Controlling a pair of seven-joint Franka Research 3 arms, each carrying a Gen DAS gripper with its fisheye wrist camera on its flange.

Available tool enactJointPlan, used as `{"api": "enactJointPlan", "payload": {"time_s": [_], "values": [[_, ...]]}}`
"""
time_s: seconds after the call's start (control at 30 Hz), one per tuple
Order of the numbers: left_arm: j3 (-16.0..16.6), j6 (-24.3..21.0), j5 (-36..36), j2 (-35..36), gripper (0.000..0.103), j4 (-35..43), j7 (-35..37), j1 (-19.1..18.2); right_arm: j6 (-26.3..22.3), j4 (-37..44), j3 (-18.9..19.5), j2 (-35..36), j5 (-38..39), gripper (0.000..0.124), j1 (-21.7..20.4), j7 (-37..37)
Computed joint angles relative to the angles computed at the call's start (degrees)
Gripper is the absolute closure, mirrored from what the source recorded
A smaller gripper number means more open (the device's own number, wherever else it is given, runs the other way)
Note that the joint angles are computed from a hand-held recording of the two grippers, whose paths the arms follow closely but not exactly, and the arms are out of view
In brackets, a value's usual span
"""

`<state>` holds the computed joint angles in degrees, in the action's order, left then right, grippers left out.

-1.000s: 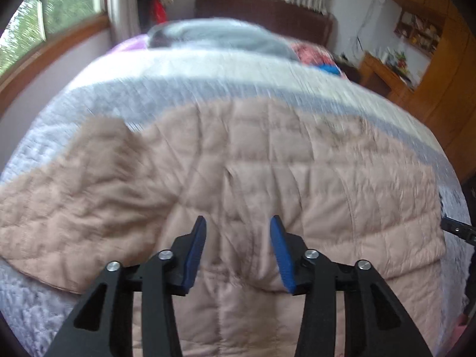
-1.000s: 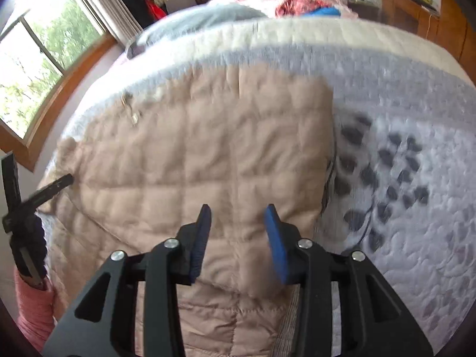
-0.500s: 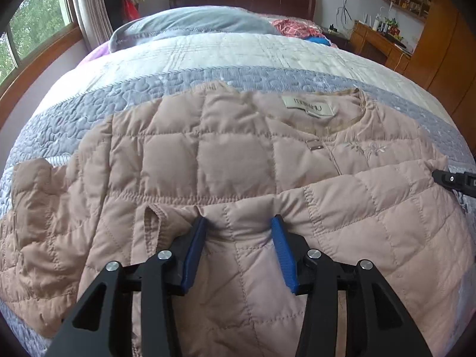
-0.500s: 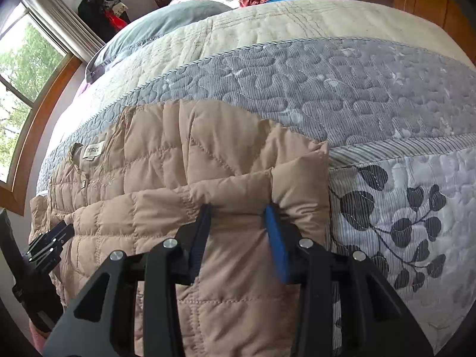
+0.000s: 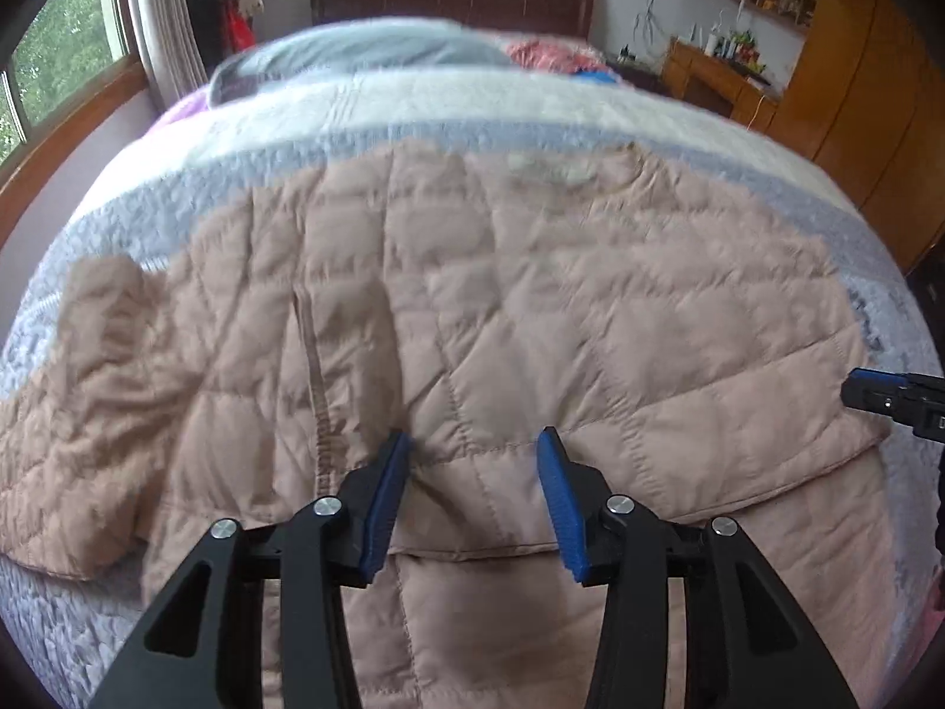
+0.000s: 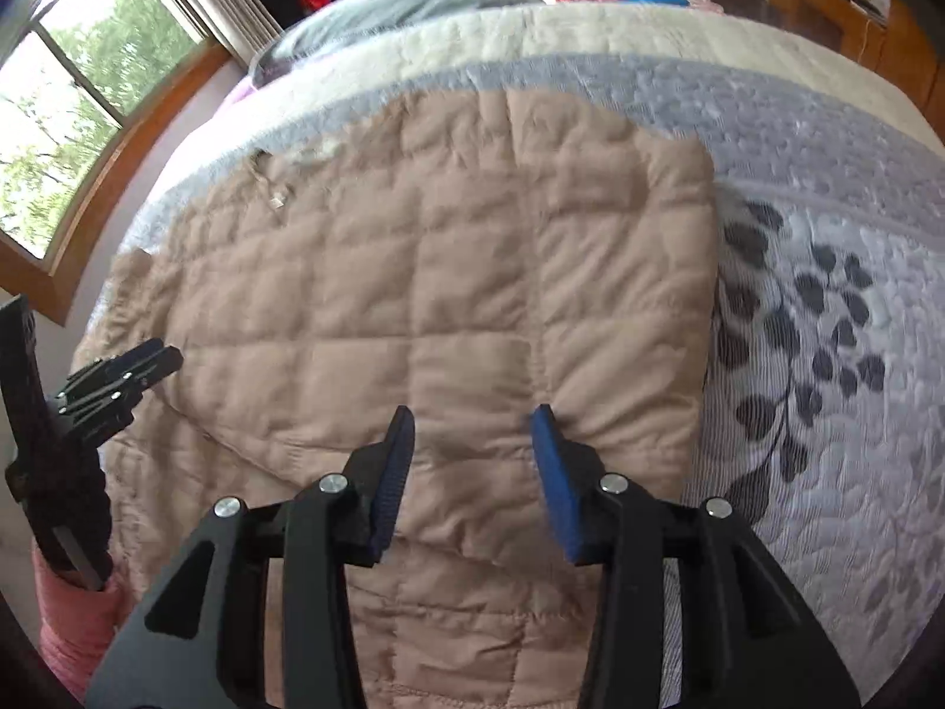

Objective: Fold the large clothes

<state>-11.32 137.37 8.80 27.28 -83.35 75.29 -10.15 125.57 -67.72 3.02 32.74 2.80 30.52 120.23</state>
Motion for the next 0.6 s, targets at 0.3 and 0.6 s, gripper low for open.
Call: {"api": "enactJointPlan", "payload": {"time_s": [0.3,0.6], "values": [[0.2,2.2,1.2,-1.6,0.056,-2.5,-1.2,0.1,0.0,-0.7,-1.4,0.0,-4.0,0.082,2.2,3.1],[3.1,11.6,-5.5,-20.0,0.041,-23.1,0.0,8.4,10.8,-18.1,1.3,-14.0,-1.2,0.070,-0.5,1.2]]}}
